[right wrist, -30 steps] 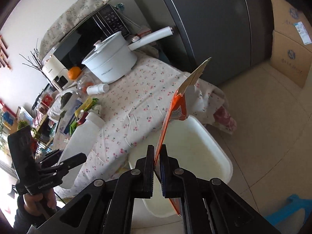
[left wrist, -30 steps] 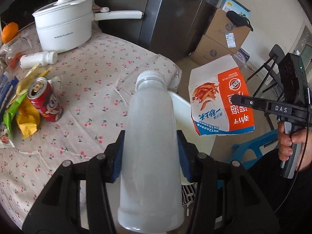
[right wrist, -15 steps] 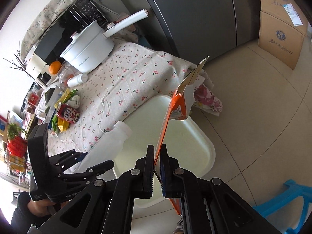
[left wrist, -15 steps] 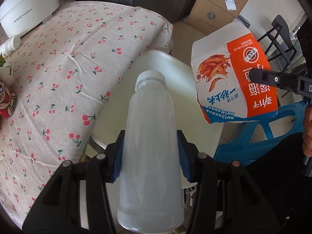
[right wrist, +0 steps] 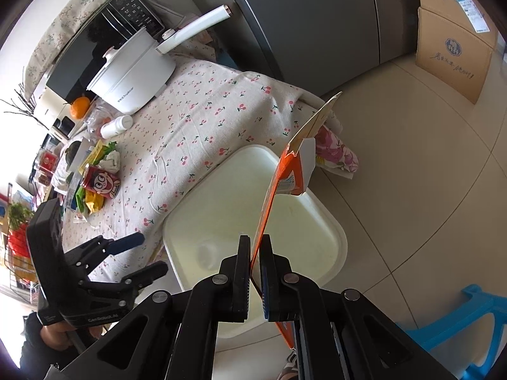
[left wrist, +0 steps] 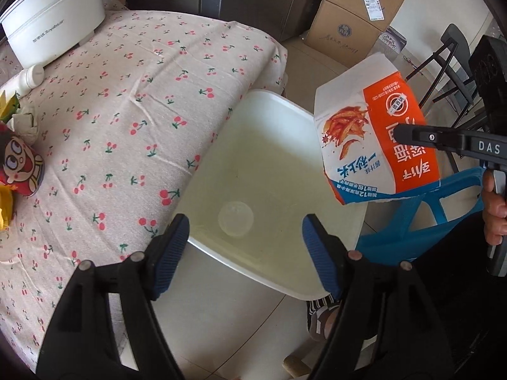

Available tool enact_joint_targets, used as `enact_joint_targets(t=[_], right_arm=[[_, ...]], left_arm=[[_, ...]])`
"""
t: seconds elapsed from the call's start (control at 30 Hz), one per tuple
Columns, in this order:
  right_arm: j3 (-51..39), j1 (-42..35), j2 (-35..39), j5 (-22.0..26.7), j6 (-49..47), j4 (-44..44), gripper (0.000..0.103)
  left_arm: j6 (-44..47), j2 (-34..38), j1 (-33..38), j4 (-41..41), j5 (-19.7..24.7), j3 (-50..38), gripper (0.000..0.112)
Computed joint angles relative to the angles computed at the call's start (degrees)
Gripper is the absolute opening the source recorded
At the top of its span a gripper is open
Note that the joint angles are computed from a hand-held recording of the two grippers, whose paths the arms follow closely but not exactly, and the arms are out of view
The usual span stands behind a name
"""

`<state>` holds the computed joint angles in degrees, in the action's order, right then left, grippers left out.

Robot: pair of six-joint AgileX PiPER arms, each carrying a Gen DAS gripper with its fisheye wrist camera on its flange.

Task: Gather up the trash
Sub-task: 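Carry the bottle to the white basin and open the left tool while the right tool carries the carton, then lower the milk carton into the white basin and open the right tool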

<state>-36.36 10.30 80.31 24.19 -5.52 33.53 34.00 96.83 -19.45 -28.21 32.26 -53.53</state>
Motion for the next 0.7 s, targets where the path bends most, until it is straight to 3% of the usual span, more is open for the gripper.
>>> enact_joint_targets(t=[0.37, 0.57, 0.7], right_arm=[[-4.2, 4.4, 4.6, -0.6, 7.2, -5.9, 0.007], [-7.8, 7.0, 8.1, -0.2, 13.2, -10.5, 0.007], [-9.8, 8.3, 9.4, 0.4, 19.5, -14.7, 0.013]], left_arm=[[5.2, -8.6, 8.8, -2.5, -0.2, 4.5, 0.095], [8.1, -11.7, 13.8, -5.3, -0.1, 6.6, 0.101], [10.3, -13.4, 18.1, -7.4, 0.6, 7.6, 0.102]])
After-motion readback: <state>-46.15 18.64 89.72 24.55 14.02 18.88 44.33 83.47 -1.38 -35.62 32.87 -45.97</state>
